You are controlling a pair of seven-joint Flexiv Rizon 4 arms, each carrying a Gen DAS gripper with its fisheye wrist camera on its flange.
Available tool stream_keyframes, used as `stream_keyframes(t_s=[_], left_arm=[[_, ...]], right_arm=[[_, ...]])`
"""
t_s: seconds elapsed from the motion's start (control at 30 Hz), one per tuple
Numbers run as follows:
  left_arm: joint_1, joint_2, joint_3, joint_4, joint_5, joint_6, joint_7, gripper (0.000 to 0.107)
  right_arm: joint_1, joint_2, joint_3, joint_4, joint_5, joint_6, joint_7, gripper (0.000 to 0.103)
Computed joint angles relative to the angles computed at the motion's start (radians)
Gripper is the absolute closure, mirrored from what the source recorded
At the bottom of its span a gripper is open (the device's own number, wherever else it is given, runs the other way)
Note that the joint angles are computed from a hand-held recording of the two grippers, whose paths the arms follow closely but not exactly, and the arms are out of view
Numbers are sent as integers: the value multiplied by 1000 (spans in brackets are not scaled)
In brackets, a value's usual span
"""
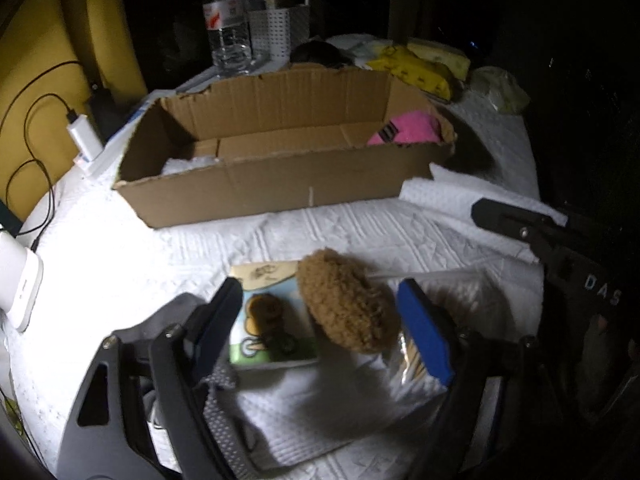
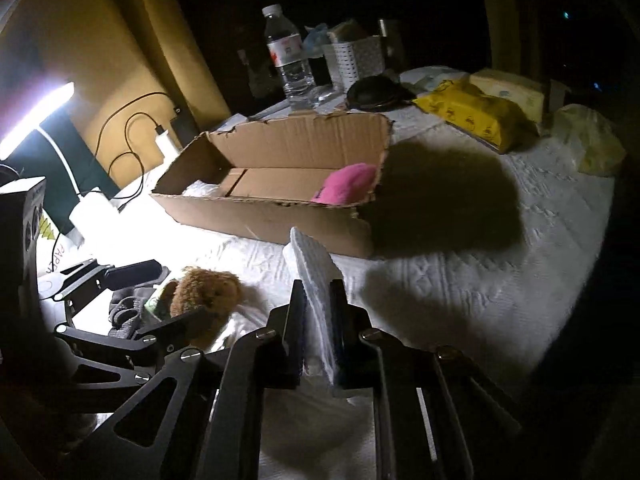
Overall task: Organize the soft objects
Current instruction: 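Grasp the brown fuzzy ball with the left tool, then lower the brown ball into the box with the left tool while the right tool releases the towel inside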
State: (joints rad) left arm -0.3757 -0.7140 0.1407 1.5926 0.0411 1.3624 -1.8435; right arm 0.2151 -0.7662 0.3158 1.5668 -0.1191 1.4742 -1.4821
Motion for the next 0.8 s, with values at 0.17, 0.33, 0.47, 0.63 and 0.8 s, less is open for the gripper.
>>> stream_keyframes(t_s=[0.17,0.33,0.47,0.63,0.8], left_arm=[[7,-11,-16,-16,-4,-18,13,58],[15,-17,-34,-29,-12,-27,35,74],[20,-8,-42,-18,-19,-5,39,80],[22,10,-45,3,-32,22,46,80],[30,37,-56,35,-47,64,60,80]], right_arm=[[-8,1,-2,4,6,8,0,91],[-18,2,3,9,10,15,3,91],[-22,10,1,18,10,26,7,91],[-23,20,-3,28,5,40,14,91],[-19,33,-9,42,-5,57,24,91]])
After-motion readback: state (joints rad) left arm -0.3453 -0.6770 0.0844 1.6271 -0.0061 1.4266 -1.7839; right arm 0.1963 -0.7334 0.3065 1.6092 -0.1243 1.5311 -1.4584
